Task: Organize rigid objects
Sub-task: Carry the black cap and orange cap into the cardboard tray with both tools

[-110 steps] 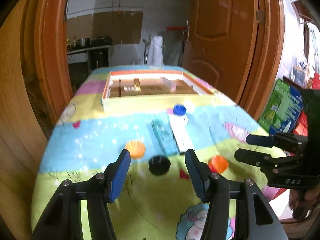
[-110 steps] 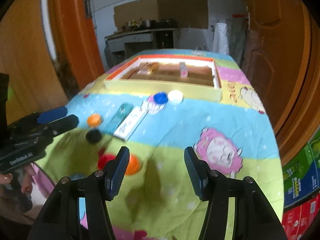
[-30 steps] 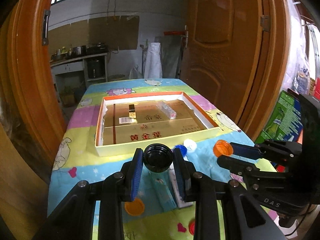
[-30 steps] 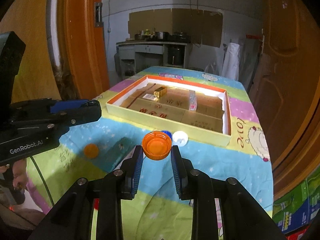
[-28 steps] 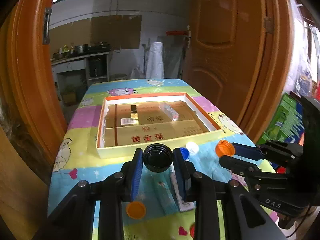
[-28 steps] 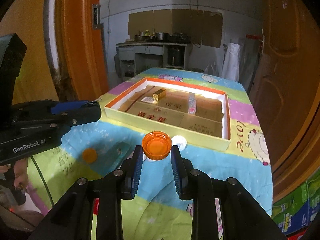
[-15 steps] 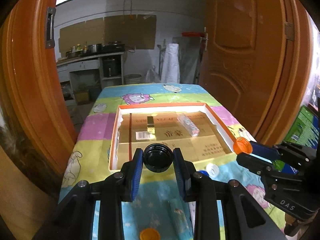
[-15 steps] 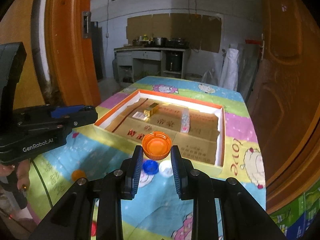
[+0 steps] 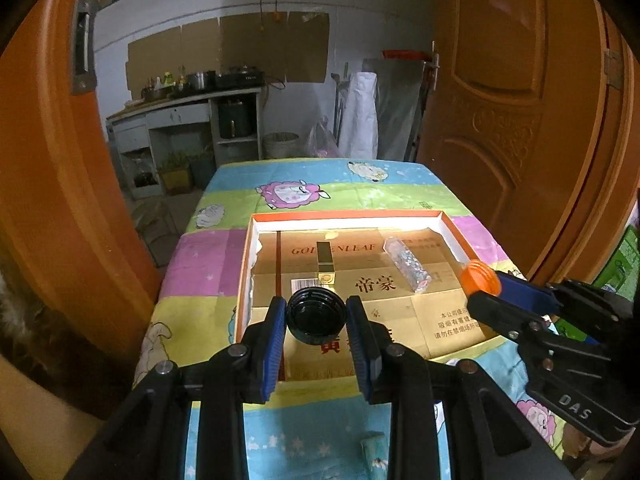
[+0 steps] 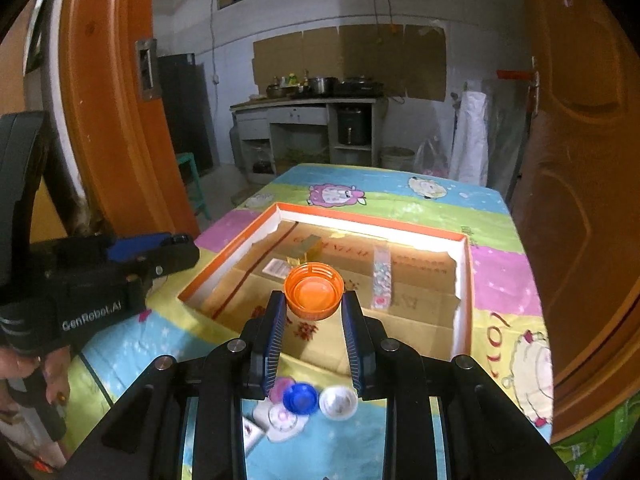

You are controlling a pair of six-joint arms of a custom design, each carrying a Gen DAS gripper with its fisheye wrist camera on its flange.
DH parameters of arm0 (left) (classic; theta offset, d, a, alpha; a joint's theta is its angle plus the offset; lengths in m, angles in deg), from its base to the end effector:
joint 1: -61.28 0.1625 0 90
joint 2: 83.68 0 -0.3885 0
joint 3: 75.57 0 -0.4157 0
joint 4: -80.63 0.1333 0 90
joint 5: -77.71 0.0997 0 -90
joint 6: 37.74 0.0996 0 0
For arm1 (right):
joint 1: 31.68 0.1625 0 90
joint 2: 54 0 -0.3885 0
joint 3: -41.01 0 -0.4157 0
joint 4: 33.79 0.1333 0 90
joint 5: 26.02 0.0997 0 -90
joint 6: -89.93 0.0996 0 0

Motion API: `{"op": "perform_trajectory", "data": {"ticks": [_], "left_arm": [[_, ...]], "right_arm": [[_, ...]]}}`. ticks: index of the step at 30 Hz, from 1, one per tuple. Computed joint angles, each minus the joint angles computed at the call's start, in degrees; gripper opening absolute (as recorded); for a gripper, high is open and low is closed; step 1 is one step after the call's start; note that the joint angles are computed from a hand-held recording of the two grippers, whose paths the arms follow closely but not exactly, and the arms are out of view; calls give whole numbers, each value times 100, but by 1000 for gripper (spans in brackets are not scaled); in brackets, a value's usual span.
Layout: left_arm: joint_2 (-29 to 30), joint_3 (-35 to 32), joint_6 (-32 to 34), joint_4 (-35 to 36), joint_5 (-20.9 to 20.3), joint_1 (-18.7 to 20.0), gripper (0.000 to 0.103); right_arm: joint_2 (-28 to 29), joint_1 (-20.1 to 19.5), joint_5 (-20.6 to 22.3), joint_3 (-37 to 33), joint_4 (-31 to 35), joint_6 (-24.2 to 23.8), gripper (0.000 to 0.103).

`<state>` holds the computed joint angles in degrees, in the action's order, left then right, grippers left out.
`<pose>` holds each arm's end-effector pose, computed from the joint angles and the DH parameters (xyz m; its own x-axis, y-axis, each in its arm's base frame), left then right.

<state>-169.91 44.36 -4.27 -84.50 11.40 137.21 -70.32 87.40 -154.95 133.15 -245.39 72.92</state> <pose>0.0450 -0.5334 0.3171 -0.6944 0.3717 -0.6162 0.6776 0.6261 -0.3858 0.3533 -0.4898 -0.1139 -0.7603 -0.1635 0.6287 -0.5870 0.5874 -0.5571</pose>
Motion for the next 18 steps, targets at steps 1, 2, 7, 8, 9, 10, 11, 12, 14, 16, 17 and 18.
{"op": "perform_trajectory", "data": {"ticks": [1,2,7,8,9,10,11,12,14,16,17,18], "left_arm": [[58,-78,-56,112,-28,22,31],[106,-142,-81,169,-41,43,31],[470,-458,-187,331,32,142,31],[533,-505,-198,334,56,160,31],[584,-543,-214,336,63,177,31],[667,-617,-227,361,72,207,31],[723,-664,-227,376,91,225,31],[777,-704,-229,378,111,240,31],[897,-812,-243,430,138,283,31],[1003,-925,-256,508,105,341,31],[1038,-962,-252,542,85,364,31],[1078,-999,-250,572,74,381,31]], "right_arm": [[10,-21,18,-53,69,11,29],[32,-45,36,-123,129,7,29],[174,-192,77,-526,532,17,29],[209,-221,73,-602,617,27,29],[238,-255,80,-671,692,31,29],[268,-281,83,-730,755,40,29],[300,-305,87,-790,819,43,29],[331,-329,93,-851,884,43,29],[393,-379,96,-972,1017,49,29],[455,-437,101,-1094,1159,60,29],[483,-470,109,-1152,1230,66,29],[504,-494,113,-1185,1269,66,29]]}}
